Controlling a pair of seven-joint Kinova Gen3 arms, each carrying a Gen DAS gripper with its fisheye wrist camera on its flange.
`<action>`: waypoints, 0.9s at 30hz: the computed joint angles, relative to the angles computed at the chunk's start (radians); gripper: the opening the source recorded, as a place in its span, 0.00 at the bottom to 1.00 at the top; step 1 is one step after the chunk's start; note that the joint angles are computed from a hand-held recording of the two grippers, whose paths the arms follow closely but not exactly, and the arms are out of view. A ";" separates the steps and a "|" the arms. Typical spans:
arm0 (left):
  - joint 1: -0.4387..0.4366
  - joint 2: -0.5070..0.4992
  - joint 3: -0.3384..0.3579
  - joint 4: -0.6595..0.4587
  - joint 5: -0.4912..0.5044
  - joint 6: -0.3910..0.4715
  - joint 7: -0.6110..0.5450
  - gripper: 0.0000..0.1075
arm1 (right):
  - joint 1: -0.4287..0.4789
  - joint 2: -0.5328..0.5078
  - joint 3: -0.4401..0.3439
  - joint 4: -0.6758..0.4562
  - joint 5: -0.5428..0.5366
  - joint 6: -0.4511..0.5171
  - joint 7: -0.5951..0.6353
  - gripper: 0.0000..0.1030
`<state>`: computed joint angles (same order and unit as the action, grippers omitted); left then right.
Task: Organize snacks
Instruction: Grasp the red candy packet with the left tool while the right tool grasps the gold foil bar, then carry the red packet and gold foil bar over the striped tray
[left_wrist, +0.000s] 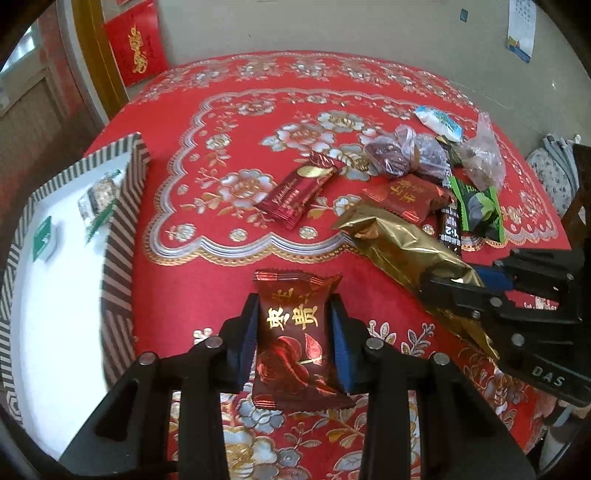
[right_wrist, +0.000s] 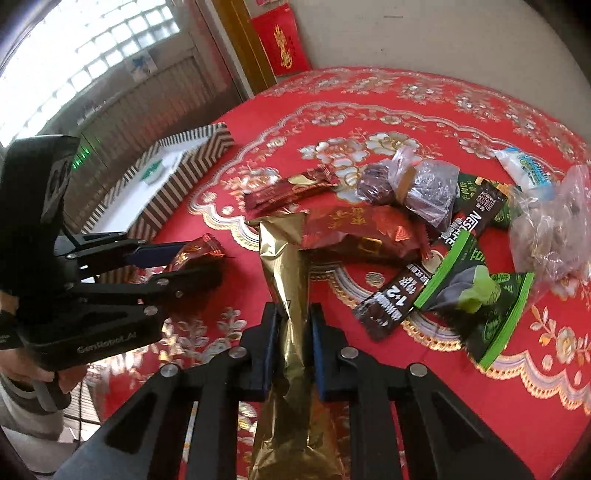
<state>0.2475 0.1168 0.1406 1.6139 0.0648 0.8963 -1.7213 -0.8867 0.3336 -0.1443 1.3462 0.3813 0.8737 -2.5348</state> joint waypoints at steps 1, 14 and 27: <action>0.000 -0.004 -0.002 0.002 -0.002 -0.003 0.004 0.35 | -0.006 -0.006 0.002 0.006 0.007 -0.010 -0.013 0.15; -0.030 -0.086 -0.021 0.032 -0.031 -0.053 0.030 0.35 | -0.054 0.014 0.006 -0.076 0.081 -0.036 -0.051 0.15; -0.128 -0.113 -0.068 -0.005 -0.002 -0.050 -0.012 0.35 | -0.086 0.130 0.042 -0.302 0.018 -0.023 0.093 0.15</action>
<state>0.1194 0.0036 0.0729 1.6090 0.0623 0.8466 -1.7337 -0.9724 0.4633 -0.1020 1.0446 0.3994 0.8510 -2.4421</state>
